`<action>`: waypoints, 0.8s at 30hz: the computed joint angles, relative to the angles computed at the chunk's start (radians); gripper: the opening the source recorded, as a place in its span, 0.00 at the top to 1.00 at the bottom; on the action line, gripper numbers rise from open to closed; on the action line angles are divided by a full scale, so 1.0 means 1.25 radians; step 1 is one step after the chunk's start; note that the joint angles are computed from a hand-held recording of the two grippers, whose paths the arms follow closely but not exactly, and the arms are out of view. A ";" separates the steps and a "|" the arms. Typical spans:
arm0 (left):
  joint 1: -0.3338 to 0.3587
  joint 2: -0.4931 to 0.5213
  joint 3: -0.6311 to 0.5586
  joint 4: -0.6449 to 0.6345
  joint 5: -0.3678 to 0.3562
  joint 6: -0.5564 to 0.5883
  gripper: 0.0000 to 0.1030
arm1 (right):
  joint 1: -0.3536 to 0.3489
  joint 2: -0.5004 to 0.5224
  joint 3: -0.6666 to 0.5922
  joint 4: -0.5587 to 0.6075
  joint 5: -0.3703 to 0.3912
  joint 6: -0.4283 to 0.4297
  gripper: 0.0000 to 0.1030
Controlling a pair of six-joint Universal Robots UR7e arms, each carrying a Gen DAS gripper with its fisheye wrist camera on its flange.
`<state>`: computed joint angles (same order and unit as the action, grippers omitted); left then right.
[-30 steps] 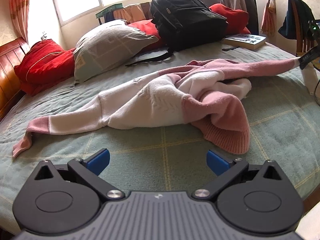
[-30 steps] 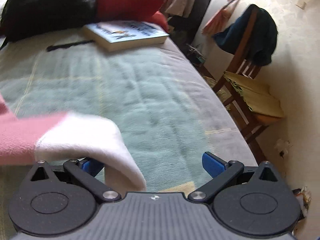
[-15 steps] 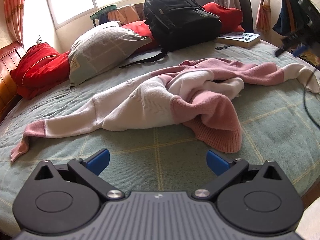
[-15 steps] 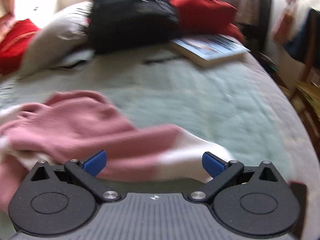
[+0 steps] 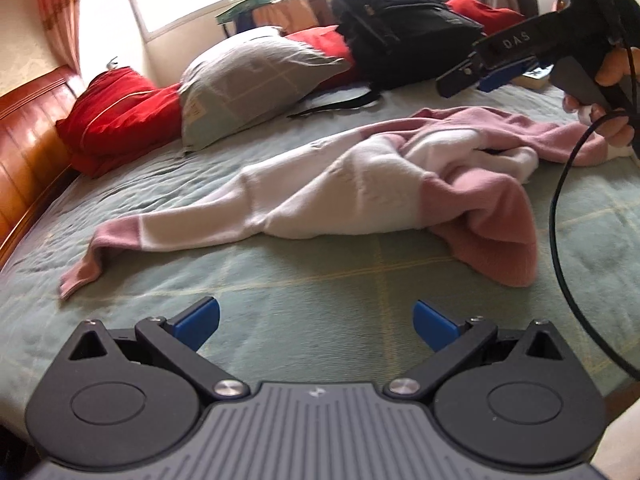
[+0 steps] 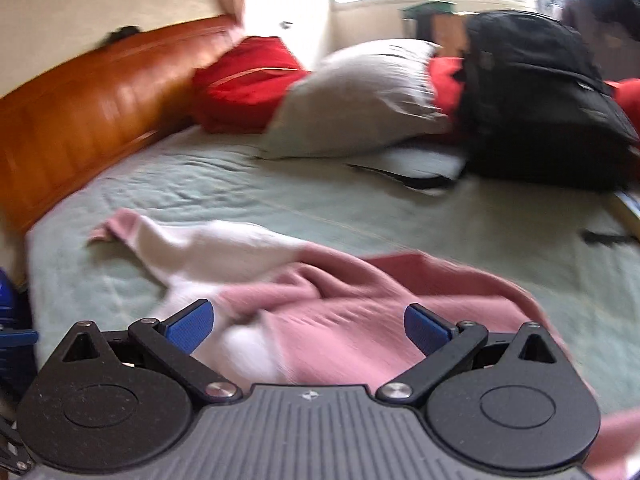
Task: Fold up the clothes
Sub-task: 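Grasp the sweater hem with the right gripper and drag it to spread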
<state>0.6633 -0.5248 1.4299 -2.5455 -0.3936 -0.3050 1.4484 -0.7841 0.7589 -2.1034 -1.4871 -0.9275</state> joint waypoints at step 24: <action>-0.008 -0.044 0.075 0.011 0.003 -0.074 0.01 | 0.050 -0.221 0.480 -0.231 -0.133 -0.338 0.07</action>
